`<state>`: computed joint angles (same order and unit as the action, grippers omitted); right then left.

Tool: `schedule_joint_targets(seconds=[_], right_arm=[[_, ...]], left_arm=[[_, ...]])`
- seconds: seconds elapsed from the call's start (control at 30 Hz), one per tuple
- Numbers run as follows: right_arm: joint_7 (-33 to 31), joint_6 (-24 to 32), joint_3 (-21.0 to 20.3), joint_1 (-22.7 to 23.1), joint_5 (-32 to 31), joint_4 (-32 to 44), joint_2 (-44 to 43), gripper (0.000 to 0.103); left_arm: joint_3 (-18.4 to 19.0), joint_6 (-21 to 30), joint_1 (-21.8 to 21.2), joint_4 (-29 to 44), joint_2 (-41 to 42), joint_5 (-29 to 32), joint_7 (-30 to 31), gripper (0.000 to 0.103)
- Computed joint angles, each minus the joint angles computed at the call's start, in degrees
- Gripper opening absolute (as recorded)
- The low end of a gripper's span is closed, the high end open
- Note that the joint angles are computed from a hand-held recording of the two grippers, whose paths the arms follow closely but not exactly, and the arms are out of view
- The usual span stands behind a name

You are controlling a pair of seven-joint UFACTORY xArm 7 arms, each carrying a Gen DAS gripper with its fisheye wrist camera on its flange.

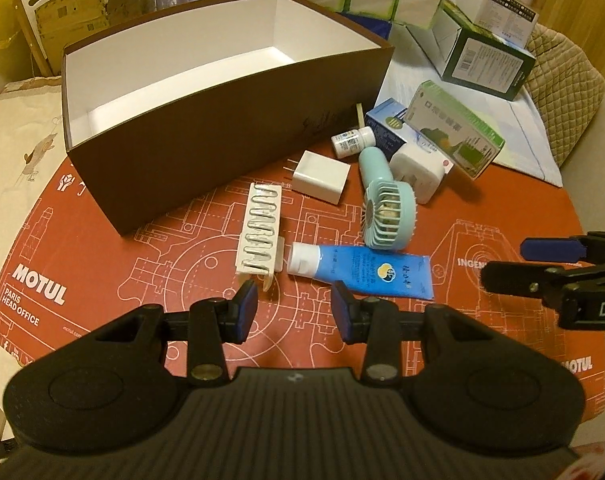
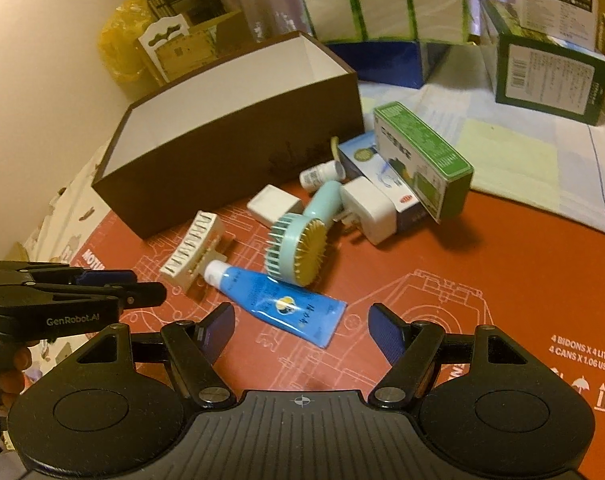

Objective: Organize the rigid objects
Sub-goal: 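Return the left tool to the mat and grasp the white blister strip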

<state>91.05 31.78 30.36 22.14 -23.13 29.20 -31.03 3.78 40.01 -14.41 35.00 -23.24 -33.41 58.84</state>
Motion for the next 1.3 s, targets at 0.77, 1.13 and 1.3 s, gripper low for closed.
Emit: schedule_joint_targets(seconds=[0.77,1.13,1.3], right_arm=[[3.16,4.42,-1.86,0.14,2.23,-1.75,-1.01,0.071],[3.14,4.31,-2.68,-0.08,2.34,-2.11,-0.76,0.071],[2.68,3.4,-3.02,-0.37,2.17,-2.19,-0.29,0.071]], left_arm=[[-6.0,-9.26,-0.01,7.77,16.23,0.52,1.09,0.035],[-8.01,-11.1,0.96,9.59,19.71,2.77,-1.98,0.033],[-8.21,-11.81,1.39,9.25,19.94,2.04,-1.59,0.024]])
